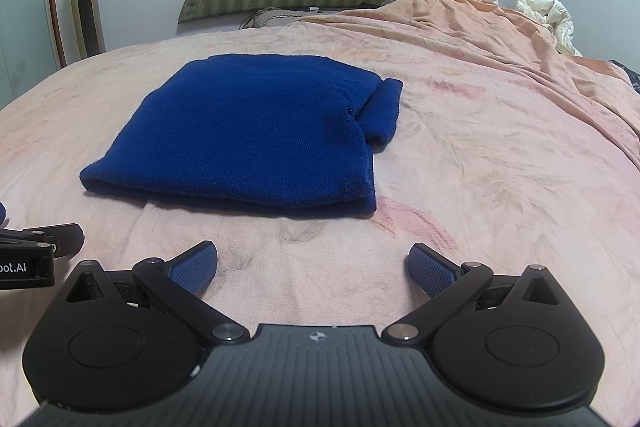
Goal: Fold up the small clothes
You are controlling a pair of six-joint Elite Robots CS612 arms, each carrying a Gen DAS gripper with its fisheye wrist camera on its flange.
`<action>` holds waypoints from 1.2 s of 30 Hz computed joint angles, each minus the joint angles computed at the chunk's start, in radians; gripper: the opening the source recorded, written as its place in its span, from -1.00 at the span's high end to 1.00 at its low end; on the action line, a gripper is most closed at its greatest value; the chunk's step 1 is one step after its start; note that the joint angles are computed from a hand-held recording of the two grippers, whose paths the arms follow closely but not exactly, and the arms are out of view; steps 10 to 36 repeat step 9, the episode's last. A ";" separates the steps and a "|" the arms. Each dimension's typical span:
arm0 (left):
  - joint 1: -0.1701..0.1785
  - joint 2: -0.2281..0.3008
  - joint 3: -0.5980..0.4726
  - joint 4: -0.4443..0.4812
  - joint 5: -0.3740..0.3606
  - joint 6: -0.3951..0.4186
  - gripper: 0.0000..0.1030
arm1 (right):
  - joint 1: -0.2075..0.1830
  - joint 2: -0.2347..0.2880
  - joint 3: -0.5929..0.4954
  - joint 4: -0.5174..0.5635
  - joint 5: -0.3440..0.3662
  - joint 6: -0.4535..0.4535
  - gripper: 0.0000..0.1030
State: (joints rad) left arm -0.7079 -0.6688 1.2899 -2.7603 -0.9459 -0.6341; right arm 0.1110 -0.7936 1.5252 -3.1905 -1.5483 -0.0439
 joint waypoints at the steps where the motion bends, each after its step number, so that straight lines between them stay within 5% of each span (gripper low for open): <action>1: 0.001 0.000 -0.001 0.000 -0.001 0.002 -1.00 | 0.000 0.001 -0.001 0.001 0.001 0.000 -1.00; 9: 0.006 -0.003 0.008 -0.065 0.017 0.091 -1.00 | -0.013 -0.004 0.010 -0.016 0.060 0.001 -1.00; 36: 0.006 -0.003 0.008 -0.065 0.017 0.091 -1.00 | -0.013 -0.004 0.010 -0.016 0.060 0.001 -1.00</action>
